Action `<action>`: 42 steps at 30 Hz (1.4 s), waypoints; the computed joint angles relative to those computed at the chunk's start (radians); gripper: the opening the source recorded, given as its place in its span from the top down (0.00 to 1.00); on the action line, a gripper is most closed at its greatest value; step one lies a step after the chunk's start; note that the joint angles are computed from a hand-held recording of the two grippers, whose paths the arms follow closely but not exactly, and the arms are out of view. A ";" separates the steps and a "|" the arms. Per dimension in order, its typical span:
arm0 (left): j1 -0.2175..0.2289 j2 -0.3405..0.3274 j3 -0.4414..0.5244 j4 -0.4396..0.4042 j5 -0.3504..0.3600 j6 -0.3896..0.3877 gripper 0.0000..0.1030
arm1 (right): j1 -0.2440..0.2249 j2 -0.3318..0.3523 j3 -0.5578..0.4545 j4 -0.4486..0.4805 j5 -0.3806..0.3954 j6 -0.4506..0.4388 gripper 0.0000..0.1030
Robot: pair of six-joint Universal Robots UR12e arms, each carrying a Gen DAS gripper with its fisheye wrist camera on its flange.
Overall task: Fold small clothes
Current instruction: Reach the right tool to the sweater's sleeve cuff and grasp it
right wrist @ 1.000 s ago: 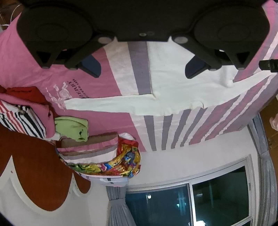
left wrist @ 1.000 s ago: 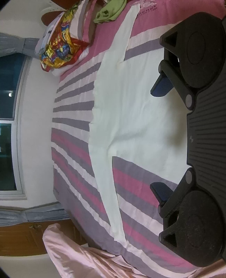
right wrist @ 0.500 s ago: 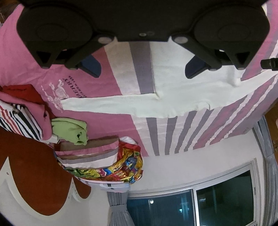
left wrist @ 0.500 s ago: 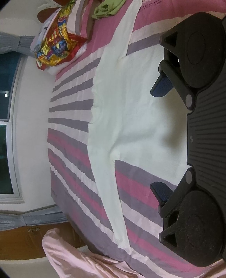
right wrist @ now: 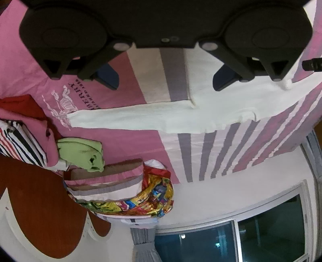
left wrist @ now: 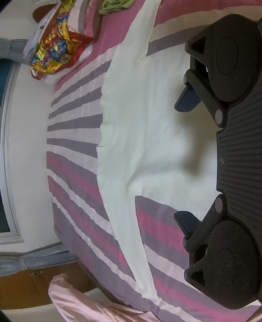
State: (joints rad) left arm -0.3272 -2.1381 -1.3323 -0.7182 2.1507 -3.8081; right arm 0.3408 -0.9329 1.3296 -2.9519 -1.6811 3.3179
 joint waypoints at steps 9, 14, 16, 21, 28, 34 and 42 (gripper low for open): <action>0.015 -0.063 0.084 -0.023 -0.012 0.037 0.00 | -0.034 0.053 -0.075 0.073 -0.009 0.065 0.16; 0.021 -0.109 0.146 -0.025 -0.023 0.065 0.00 | -0.056 0.093 -0.132 0.115 -0.025 0.096 0.18; 0.023 -0.128 0.174 -0.034 -0.027 0.072 0.00 | -0.064 0.111 -0.156 0.131 -0.030 0.107 0.18; 0.030 -0.174 0.237 -0.052 -0.043 0.084 0.00 | -0.089 0.158 -0.224 0.195 -0.023 0.160 0.19; 0.038 -0.211 0.285 -0.077 -0.060 0.081 0.00 | -0.114 0.232 -0.333 0.298 -0.028 0.210 0.27; 0.042 -0.239 0.319 -0.111 -0.035 0.091 0.00 | -0.140 0.292 -0.418 0.379 -0.029 0.307 0.37; 0.050 -0.262 0.345 -0.124 -0.043 0.092 0.00 | -0.156 0.354 -0.514 0.415 -0.068 0.380 0.42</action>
State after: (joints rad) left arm -0.2773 -2.4006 -0.9874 -0.8424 2.1073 -3.7161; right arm 0.1851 -0.5789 0.8156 -2.5367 -1.7496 3.6979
